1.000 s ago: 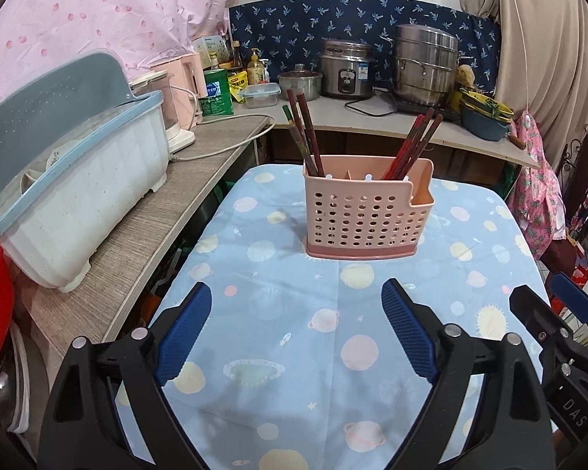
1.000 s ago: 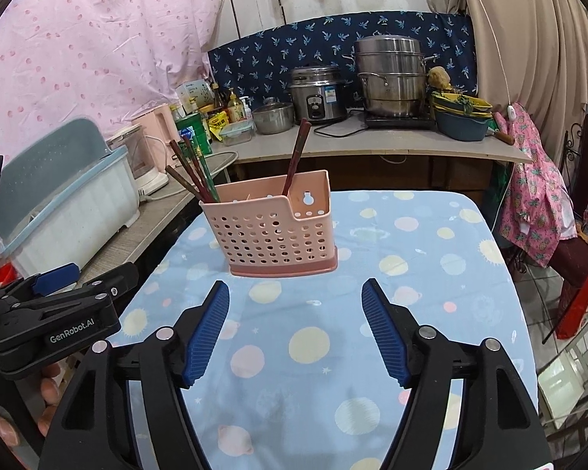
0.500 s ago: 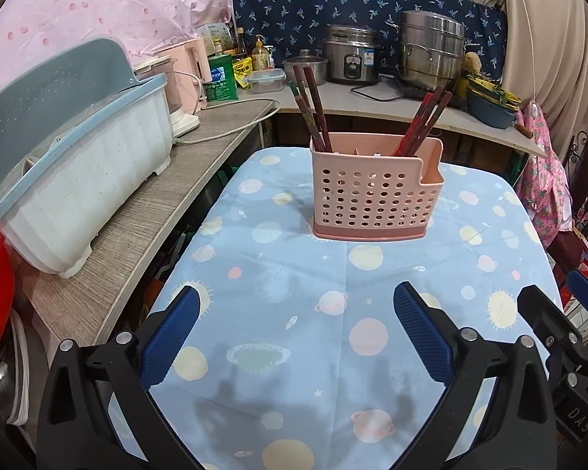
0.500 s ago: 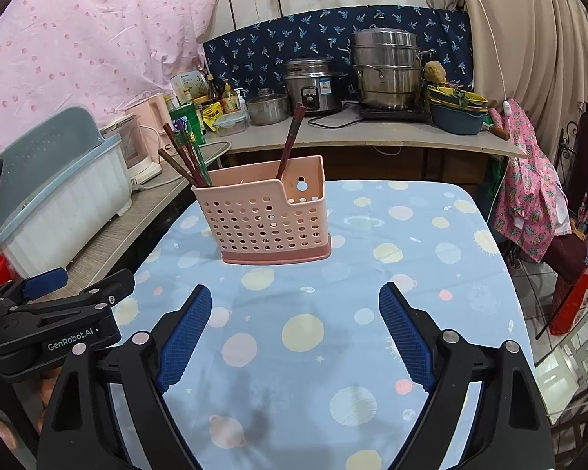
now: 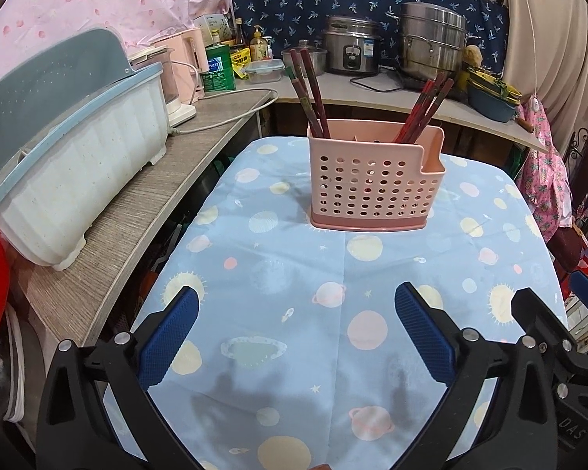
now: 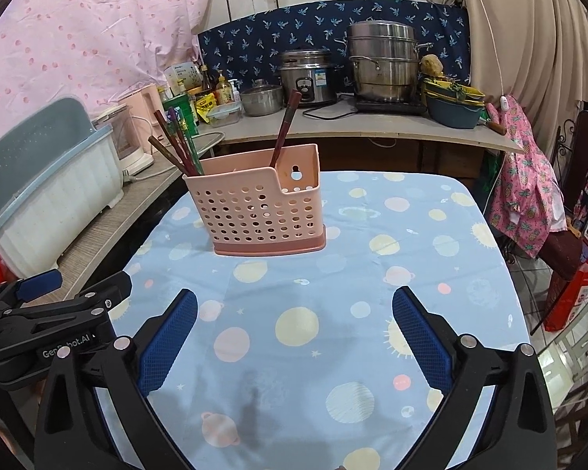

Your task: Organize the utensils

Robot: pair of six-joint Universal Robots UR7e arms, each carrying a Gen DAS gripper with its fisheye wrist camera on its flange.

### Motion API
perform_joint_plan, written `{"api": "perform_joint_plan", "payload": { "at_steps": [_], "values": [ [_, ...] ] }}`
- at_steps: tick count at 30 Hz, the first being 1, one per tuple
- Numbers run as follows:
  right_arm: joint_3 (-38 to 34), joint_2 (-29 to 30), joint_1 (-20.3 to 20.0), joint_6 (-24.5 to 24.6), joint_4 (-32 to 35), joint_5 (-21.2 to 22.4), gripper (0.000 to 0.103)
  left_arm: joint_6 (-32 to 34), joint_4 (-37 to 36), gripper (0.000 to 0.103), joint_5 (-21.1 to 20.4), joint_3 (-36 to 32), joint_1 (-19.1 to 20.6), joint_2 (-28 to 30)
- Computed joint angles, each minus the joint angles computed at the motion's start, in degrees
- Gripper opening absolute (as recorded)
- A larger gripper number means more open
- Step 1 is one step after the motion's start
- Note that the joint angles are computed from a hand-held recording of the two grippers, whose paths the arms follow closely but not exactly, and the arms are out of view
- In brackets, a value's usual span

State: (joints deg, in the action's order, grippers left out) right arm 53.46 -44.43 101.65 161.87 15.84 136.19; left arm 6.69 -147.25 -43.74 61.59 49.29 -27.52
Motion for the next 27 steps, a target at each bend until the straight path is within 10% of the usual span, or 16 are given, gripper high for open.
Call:
{"api": "perform_joint_plan", "payload": {
  "at_steps": [27],
  "values": [
    [-3.6,2.4,-0.1,0.8,2.8,1.7,0.096,-1.0,1.9,0.096,-0.2,-1.2,0.7,0.7]
  ]
}}
